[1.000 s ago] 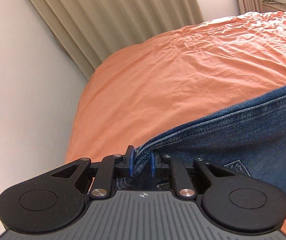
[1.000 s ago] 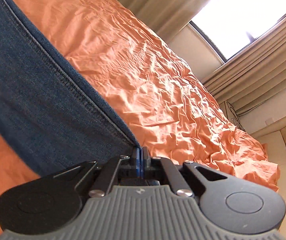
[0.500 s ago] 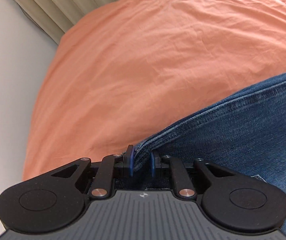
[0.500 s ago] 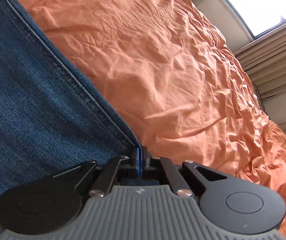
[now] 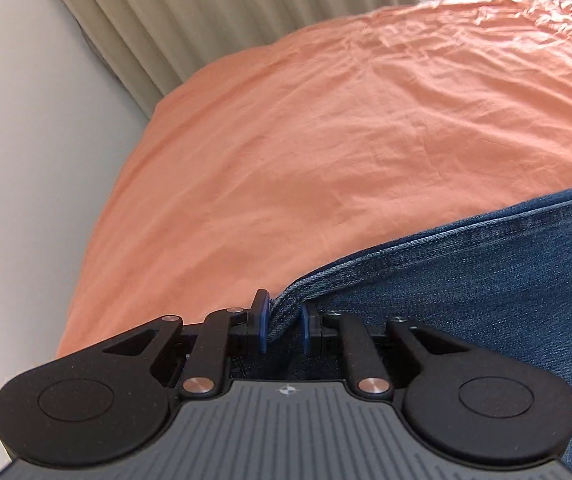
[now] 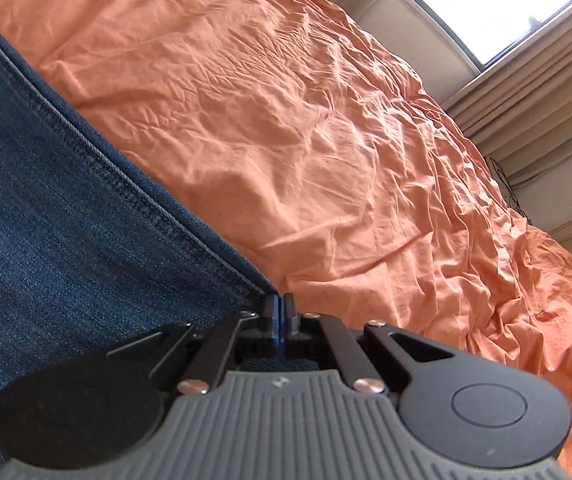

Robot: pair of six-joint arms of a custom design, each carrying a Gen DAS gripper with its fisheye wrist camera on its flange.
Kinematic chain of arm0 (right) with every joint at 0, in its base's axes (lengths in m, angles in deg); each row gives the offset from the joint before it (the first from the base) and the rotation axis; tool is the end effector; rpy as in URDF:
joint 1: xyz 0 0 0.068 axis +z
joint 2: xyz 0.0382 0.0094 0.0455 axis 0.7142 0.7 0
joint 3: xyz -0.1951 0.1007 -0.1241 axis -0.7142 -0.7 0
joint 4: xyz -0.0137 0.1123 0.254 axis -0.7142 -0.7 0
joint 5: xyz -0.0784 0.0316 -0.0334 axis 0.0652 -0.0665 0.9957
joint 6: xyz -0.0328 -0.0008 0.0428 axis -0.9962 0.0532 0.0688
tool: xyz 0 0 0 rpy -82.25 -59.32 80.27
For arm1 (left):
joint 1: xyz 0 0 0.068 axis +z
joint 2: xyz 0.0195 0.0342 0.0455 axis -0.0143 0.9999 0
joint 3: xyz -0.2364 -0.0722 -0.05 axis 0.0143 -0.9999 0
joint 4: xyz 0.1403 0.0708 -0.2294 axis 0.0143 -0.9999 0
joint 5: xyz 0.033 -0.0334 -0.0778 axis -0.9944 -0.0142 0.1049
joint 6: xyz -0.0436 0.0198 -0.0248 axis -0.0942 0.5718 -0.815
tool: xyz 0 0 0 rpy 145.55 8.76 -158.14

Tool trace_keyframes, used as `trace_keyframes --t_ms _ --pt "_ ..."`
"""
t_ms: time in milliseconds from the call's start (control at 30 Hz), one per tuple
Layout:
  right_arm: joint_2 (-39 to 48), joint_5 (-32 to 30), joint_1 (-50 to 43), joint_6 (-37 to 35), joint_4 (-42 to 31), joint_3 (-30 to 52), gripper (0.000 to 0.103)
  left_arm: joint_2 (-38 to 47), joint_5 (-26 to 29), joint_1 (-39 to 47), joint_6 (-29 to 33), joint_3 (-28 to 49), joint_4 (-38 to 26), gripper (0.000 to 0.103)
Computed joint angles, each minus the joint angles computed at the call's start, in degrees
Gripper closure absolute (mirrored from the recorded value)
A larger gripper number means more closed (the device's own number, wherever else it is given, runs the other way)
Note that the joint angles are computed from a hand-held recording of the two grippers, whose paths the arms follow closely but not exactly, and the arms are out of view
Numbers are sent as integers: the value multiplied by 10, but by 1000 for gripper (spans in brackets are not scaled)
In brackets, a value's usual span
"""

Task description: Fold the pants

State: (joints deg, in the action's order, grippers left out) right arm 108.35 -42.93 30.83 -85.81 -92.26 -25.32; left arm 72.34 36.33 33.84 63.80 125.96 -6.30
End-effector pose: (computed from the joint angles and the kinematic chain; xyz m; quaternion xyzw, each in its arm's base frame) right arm 0.2729 -0.0715 0.1545 -0.3009 0.8942 -0.1781 0.2797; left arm 0.1988 0.1365 0.2199 0.0326 0.9351 0.2002 0.2905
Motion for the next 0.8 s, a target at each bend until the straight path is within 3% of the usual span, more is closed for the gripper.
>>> trace_keyframes --t_ms 67,167,200,233,267,300,433,567,667,800 --pt "0 21 13 14 13 -12 103 21 -9 -10 -13 1 6 81" --pt "-11 36 24 33 12 -21 103 18 -6 -7 -10 -9 21 62" --pt "-17 34 23 40 7 -21 103 9 9 1 -10 -8 15 31" --pt "-24 35 24 52 0 -20 89 1 32 13 -7 -1 2 12" --pt "-34 32 23 66 -12 -18 73 -5 52 25 -4 8 -12 12" --pt "-46 28 23 79 -26 -17 69 -7 65 38 -2 25 -36 17" --pt "-102 31 24 155 -101 -9 69 2 141 127 10 111 -163 18" --pt "-174 -4 -9 233 -197 -12 65 31 248 281 46 185 -283 18" --pt "-252 -62 -65 262 -272 -36 63 102 328 428 80 234 -366 20" --pt "-365 -117 -139 243 -379 -76 63 228 404 577 107 268 -431 20"
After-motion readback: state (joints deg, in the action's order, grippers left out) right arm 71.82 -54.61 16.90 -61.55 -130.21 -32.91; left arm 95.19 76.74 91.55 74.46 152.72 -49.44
